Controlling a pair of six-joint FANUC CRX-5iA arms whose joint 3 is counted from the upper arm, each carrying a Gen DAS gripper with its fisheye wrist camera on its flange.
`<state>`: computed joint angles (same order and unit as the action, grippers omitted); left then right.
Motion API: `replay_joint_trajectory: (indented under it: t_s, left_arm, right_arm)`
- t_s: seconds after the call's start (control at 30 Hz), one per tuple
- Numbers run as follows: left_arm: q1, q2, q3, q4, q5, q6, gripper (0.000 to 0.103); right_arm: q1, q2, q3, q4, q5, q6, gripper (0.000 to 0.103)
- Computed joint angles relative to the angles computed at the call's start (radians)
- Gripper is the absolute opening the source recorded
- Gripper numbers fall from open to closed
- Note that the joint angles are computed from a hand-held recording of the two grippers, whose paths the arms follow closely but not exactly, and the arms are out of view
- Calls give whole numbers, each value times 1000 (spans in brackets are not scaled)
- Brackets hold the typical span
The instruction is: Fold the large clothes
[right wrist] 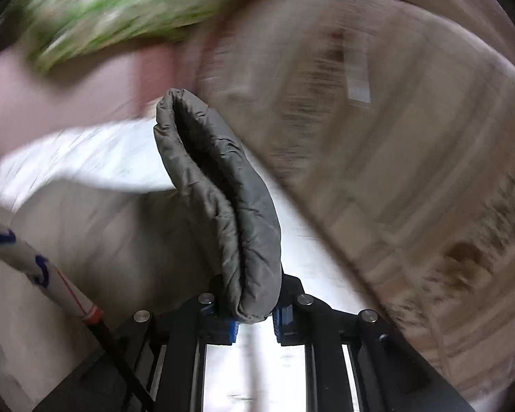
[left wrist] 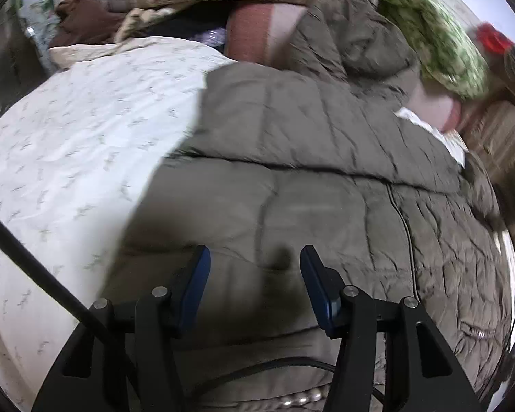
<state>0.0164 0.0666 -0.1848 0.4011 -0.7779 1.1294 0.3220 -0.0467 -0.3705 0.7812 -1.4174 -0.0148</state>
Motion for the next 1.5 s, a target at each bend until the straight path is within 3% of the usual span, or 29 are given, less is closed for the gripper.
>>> replay_joint_trajectory:
  t_s: [0.23, 0.37, 0.47, 0.63, 0.8, 0.87, 0.97, 1.1, 1.2, 1.3, 1.37, 1.43, 1.5]
  left_arm:
    - [73, -24, 24, -38, 25, 109, 53]
    - [123, -36, 6, 44, 21, 71, 53]
    - [147, -50, -13, 89, 23, 41, 53]
    - [173, -73, -40, 138, 40, 7, 53]
    - [209, -64, -41, 202, 29, -24, 53]
    - [225, -54, -36, 222, 19, -25, 53]
    - [245, -39, -29, 246, 10, -29, 53]
    - [258, -14, -11, 253, -6, -24, 53]
    - [262, -3, -5, 267, -13, -32, 53]
    - [258, 0, 0, 256, -1, -28, 53]
    - [259, 10, 8, 258, -13, -29, 53]
    - [259, 17, 15, 250, -22, -17, 53]
    - [261, 16, 13, 247, -23, -8, 53]
  right_arm:
    - [35, -75, 56, 15, -206, -66, 13]
    - [112, -80, 127, 49, -206, -64, 13]
    - [199, -59, 197, 62, -124, -61, 13]
    - [310, 43, 327, 38, 112, -28, 13]
    - [368, 216, 498, -78, 408, 81, 13]
    - [379, 305, 584, -155, 481, 156, 13]
    - [394, 455, 753, -298, 511, 294, 13]
    - [389, 644, 972, -451, 427, 461, 14]
    - [381, 708, 1013, -486, 424, 489, 15]
    - [386, 722, 1014, -488, 449, 551, 36]
    - [396, 719, 1018, -478, 450, 598, 61]
    - [410, 715, 1035, -468, 429, 660, 70]
    - [426, 681, 1003, -458, 438, 704, 70]
